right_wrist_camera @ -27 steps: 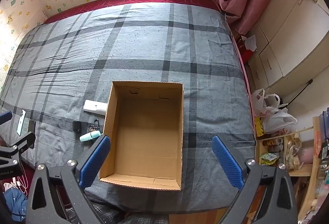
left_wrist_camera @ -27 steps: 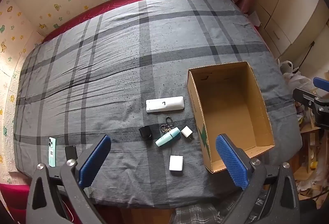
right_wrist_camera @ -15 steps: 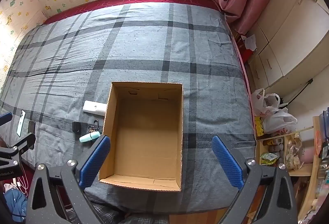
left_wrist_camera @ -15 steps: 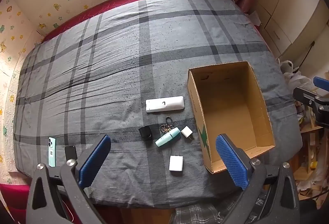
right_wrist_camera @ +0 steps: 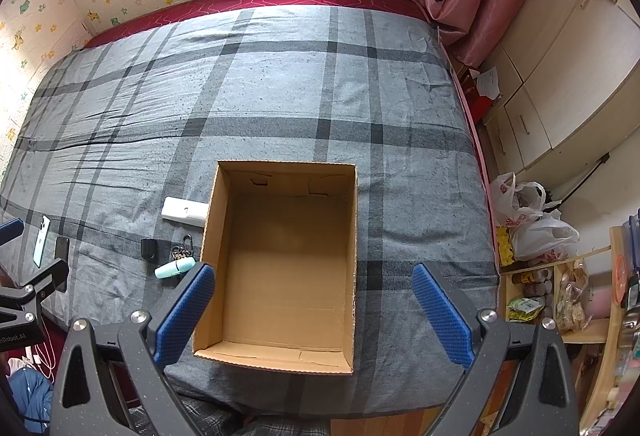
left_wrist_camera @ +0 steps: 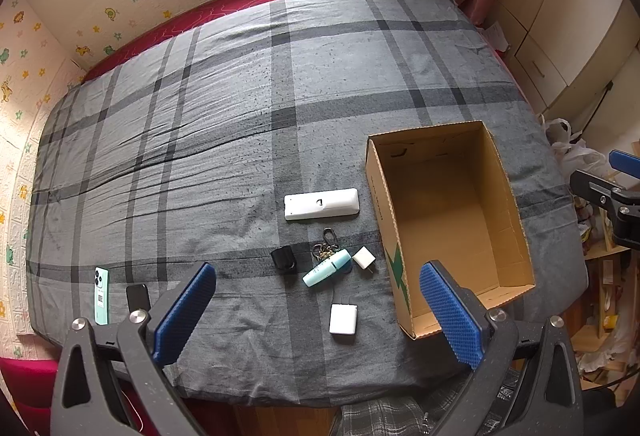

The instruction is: Organize rigid objects

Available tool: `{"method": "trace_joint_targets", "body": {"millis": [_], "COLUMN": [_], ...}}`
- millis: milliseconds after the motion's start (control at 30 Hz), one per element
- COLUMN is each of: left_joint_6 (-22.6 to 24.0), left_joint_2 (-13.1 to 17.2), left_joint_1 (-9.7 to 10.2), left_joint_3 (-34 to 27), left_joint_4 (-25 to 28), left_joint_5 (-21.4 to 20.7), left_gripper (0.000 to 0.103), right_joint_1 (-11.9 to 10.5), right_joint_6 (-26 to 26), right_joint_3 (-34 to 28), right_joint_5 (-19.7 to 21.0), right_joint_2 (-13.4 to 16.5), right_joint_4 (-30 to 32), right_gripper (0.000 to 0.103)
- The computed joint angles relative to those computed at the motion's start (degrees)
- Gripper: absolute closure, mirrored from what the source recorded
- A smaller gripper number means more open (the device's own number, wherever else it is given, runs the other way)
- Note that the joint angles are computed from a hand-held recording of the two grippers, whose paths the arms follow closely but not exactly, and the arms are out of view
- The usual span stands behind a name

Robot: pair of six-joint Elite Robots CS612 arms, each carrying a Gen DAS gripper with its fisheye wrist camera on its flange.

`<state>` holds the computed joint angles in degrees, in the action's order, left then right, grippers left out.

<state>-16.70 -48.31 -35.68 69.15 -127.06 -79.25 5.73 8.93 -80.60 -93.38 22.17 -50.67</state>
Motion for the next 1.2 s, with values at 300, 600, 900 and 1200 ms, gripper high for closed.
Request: {"method": "trace_joint_targets", "body": {"millis": [300, 600, 900, 1200], "left_joint_6": [0.26, 0.43, 0.30, 0.39], "left_joint_2": [0.07, 0.09, 0.08, -0.14], "left_joint_1": [0.17, 0.09, -0.11, -0.16], "left_joint_3": [-0.32, -0.34, -0.57, -0.15], "left_joint_4": [0.62, 0.60, 1.03, 0.72], "left_joint_5": [0.01, 0.22, 0.41, 0.32], "left_gripper": [0.000, 0.000, 0.000, 0.000], "right_joint_1": [0.03, 0.11, 0.18, 0.16], "right_joint_6": [-0.19, -0.18, -0.27, -0.55], "right_joint_3": [0.23, -0.03, -0.15, -0.53], "right_joint_5": [0.02, -0.04, -0.11, 0.16], "right_joint_2": [-0.24, -0.04, 0.12, 0.14], "right_joint_4": [0.02, 0.07, -0.02, 0.28], "right_gripper": [0.002, 0.002, 0.002, 0.002]}}
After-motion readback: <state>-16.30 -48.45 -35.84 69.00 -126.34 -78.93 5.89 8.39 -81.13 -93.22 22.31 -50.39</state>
